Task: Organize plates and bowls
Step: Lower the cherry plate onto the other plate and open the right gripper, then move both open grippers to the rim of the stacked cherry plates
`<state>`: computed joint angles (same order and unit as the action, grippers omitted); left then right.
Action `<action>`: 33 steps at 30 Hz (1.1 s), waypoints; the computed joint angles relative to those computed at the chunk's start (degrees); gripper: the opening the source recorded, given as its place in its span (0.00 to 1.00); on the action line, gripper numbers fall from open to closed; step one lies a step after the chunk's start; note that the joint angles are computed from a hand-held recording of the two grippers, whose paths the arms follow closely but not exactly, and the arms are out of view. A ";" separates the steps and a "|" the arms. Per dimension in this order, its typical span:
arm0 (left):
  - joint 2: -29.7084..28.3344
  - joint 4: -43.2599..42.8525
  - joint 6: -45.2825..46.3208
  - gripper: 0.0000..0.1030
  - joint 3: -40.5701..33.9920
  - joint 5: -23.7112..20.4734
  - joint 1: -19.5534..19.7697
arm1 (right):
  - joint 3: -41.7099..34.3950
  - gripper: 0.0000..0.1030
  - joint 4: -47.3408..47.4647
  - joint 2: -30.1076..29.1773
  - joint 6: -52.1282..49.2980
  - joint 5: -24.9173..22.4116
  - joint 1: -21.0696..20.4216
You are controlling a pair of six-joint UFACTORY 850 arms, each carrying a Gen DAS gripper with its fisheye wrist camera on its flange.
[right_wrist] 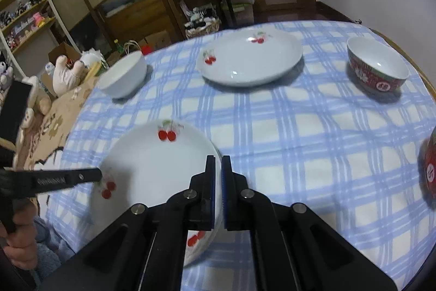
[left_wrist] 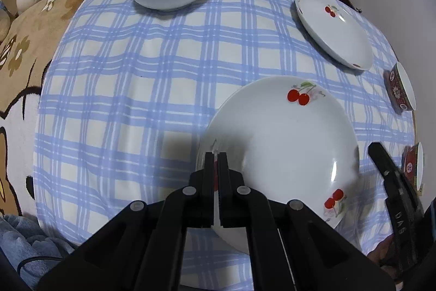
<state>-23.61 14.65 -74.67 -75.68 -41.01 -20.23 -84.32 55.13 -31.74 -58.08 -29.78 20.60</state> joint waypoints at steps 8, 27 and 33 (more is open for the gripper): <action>0.00 2.89 -0.59 0.05 -0.71 -1.14 -0.82 | 0.04 0.05 0.56 0.38 0.39 -0.09 -0.56; 2.16 20.03 -9.48 0.49 -2.42 -5.06 -4.94 | 1.69 0.65 3.10 4.12 -0.95 4.59 -2.72; 2.74 24.45 -12.06 0.76 -2.49 -5.26 -5.69 | 2.53 0.96 5.32 4.77 -2.81 7.20 -3.13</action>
